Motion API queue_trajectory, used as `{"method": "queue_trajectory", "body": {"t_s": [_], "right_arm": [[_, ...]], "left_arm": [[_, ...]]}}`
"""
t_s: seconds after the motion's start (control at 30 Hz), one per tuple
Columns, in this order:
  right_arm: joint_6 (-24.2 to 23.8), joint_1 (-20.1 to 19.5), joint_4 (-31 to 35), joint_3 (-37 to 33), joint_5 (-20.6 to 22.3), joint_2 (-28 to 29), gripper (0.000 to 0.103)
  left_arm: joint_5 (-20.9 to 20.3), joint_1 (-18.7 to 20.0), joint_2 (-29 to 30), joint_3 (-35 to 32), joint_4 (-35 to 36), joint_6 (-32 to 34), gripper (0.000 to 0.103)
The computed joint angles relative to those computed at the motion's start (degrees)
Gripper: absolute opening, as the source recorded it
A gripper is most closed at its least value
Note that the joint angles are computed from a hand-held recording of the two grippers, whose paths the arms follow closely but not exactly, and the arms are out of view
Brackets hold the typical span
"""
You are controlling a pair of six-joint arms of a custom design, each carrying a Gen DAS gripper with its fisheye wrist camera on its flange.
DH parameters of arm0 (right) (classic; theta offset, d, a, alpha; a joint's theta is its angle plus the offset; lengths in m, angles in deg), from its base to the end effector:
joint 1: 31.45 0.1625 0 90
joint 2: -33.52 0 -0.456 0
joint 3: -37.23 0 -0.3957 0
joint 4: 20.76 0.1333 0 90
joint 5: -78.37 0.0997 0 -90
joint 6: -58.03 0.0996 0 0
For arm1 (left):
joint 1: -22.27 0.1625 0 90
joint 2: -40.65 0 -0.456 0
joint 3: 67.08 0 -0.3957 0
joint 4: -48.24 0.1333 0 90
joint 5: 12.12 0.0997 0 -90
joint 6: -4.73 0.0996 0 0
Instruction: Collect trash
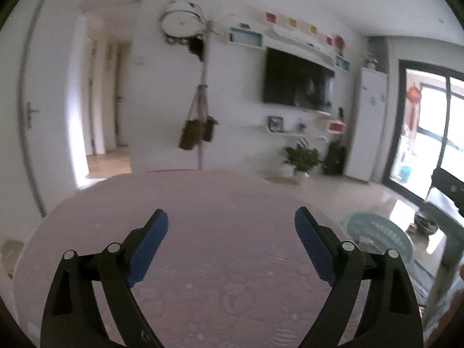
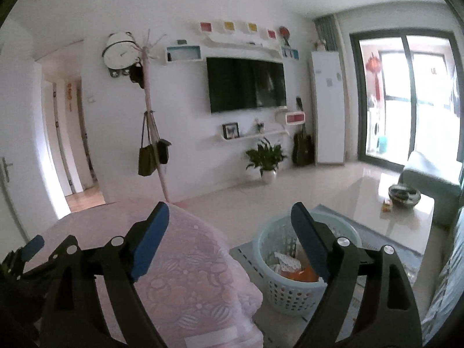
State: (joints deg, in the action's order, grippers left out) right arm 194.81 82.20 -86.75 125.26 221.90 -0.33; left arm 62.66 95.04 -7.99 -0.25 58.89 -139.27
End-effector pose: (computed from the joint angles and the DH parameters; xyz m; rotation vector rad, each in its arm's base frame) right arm 0.3250 -0.6095 0.0102 0.0470 -1.6777 1.6072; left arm -0.0590 -0.7286 0.2475 0.9028 2.2233 -1.3426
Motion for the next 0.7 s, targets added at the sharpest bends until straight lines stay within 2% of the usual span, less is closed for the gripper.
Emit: {"method": "queue_trajectory", "body": {"t_s": [0.03, 0.1, 0.2, 0.33, 0.47, 0.7], "right_arm": [[-1.6, 0.1, -2.0, 0.5, -0.2, 0.3, 0.082], [-5.2, 0.3, -6.5, 1.7, -0.5, 0.9, 0.082], [-6.5, 0.2, -8.2, 2.0, -0.1, 1.2, 0.082], [-5.8, -0.4, -7.5, 2.1, -0.1, 0.9, 0.082], [-5.5, -0.7, -6.3, 1.9, -0.1, 0.8, 0.082], [-3.0, -1.5, -0.7, -0.8, 1.2, 1.7, 0.082]], "left_arm": [[0.1, 0.2, -0.6, 1.4, -2.5, 0.6, 0.087], [-0.2, 0.0, -1.1, 2.2, -3.0, 0.6, 0.087], [-0.2, -0.3, -1.1, 2.0, -2.9, 0.4, 0.091], [-1.9, -0.5, -0.9, 2.4, -5.5, 2.1, 0.091], [-1.6, -0.2, -1.1, 2.8, -6.6, 2.2, 0.095], [-2.6, -0.3, -0.7, 2.4, -6.1, 2.7, 0.095]]}}
